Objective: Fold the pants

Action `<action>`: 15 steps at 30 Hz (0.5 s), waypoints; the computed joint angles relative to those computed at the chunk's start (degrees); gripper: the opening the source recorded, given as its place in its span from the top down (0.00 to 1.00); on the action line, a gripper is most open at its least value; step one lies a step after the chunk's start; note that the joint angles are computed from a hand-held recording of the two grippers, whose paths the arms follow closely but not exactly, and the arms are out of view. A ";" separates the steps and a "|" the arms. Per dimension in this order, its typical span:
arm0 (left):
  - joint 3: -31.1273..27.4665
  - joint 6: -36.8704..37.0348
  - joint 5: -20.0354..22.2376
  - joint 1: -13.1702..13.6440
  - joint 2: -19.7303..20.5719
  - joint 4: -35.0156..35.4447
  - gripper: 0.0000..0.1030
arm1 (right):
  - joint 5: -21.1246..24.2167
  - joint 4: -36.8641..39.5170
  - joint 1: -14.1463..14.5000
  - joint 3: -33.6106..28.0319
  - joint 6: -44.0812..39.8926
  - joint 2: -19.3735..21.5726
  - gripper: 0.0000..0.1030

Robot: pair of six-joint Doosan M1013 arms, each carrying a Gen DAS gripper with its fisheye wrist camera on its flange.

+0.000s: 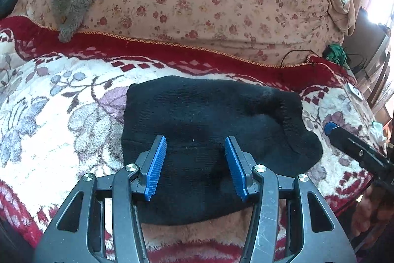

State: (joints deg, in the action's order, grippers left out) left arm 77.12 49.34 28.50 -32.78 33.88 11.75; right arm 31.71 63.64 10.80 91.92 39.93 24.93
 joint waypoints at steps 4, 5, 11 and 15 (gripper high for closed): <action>1.32 -2.72 -0.77 0.00 -1.20 2.27 0.53 | 1.40 -0.59 0.81 -1.08 0.69 0.61 0.58; 1.66 -3.30 -0.99 -0.02 -1.52 2.93 0.53 | 1.44 -1.36 0.97 -1.41 1.47 0.79 0.58; 3.08 -6.85 -0.74 0.20 -2.94 7.38 0.53 | 0.00 -6.52 1.97 -2.42 6.23 1.10 0.47; 2.89 -5.87 0.41 0.95 -2.77 5.90 0.53 | -2.21 -11.87 1.95 -2.36 12.00 1.06 0.41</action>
State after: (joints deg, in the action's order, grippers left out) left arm 80.01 43.47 28.91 -31.83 31.10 17.65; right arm 29.50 51.77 12.75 89.57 51.93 25.99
